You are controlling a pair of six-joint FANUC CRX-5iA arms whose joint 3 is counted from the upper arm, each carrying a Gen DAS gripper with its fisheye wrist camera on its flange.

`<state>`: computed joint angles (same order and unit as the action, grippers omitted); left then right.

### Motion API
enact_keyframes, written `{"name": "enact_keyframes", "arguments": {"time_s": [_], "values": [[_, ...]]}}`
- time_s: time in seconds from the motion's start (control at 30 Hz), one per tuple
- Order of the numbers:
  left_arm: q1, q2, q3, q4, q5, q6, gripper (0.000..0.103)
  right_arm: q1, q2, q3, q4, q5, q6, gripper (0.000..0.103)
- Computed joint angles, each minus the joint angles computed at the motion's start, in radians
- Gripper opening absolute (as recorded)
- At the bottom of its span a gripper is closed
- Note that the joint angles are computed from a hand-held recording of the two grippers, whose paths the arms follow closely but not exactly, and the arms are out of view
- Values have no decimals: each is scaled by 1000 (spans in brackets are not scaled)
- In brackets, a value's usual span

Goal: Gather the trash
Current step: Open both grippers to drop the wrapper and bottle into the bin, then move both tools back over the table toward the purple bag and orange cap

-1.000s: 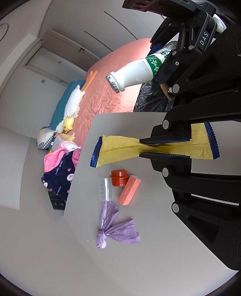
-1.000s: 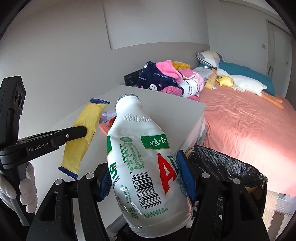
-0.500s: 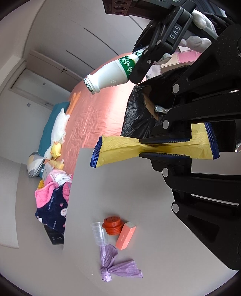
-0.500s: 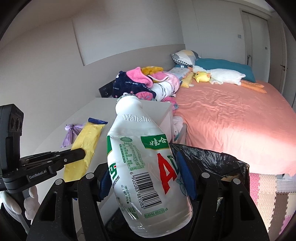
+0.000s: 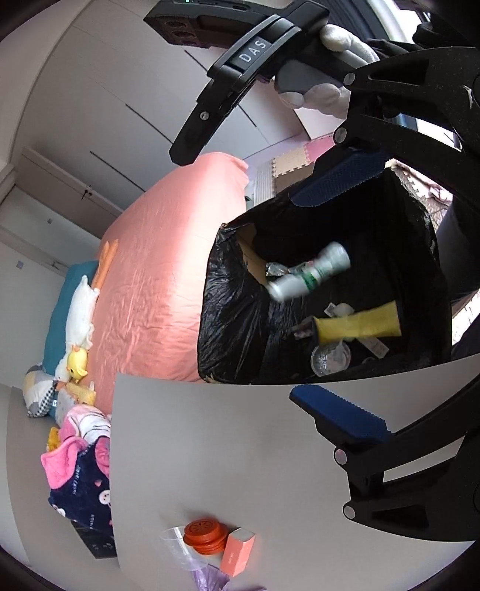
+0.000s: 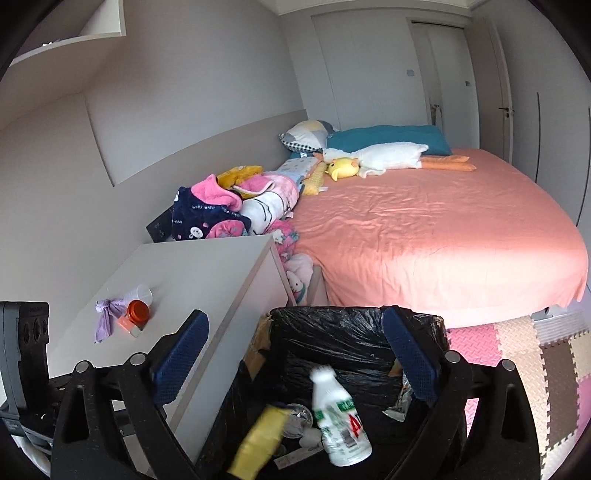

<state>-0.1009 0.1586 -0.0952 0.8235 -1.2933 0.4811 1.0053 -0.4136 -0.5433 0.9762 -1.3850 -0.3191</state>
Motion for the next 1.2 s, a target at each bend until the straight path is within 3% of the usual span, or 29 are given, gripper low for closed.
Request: {"name": "enact_keyframes", "arguments": {"time_s": [0.4, 1.2], "values": [[36, 0, -5, 40, 9, -30, 94, -28, 35, 26, -12, 74, 46, 95], [162, 67, 73, 25, 107, 78, 94, -152, 220, 148, -45, 342, 203, 95]]}}
